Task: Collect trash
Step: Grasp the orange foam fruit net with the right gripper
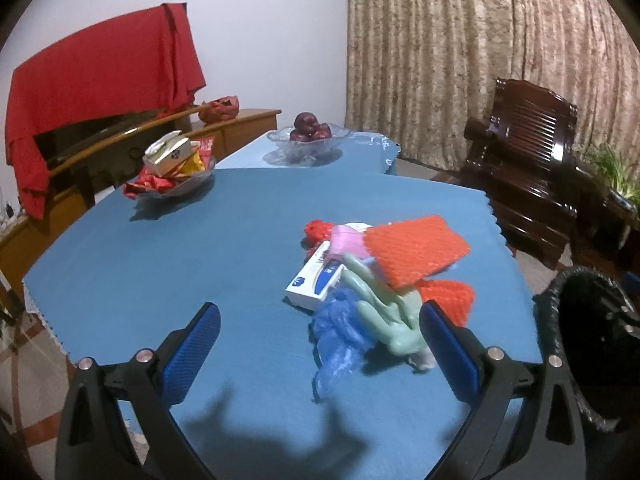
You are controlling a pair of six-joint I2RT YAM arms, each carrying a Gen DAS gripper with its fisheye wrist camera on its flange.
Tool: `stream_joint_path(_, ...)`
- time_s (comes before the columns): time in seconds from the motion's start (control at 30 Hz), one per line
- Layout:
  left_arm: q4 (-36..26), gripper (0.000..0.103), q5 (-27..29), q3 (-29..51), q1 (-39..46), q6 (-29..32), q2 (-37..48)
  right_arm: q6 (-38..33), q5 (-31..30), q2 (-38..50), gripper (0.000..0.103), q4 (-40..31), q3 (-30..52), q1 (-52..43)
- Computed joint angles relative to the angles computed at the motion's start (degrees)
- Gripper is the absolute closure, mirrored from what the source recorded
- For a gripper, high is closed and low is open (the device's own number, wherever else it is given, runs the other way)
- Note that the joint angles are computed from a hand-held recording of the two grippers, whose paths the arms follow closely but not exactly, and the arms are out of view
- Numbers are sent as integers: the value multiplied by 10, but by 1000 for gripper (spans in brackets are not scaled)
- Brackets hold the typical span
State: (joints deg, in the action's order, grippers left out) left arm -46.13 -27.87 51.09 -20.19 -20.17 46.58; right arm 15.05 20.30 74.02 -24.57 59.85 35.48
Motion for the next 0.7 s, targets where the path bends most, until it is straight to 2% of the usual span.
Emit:
stream_joint_path(0.27,106,8,57,-13,105,83,63,-38,-50,166,6,27,135,-10)
stream_joint_path(0.53,177,11,101,3,182,116,140,-61,-97,305,6,-7,278,-8)
stream_joint_path(0.7,194,11,113,5,204,124,162,-65,-118,357,7,-24,323,-8)
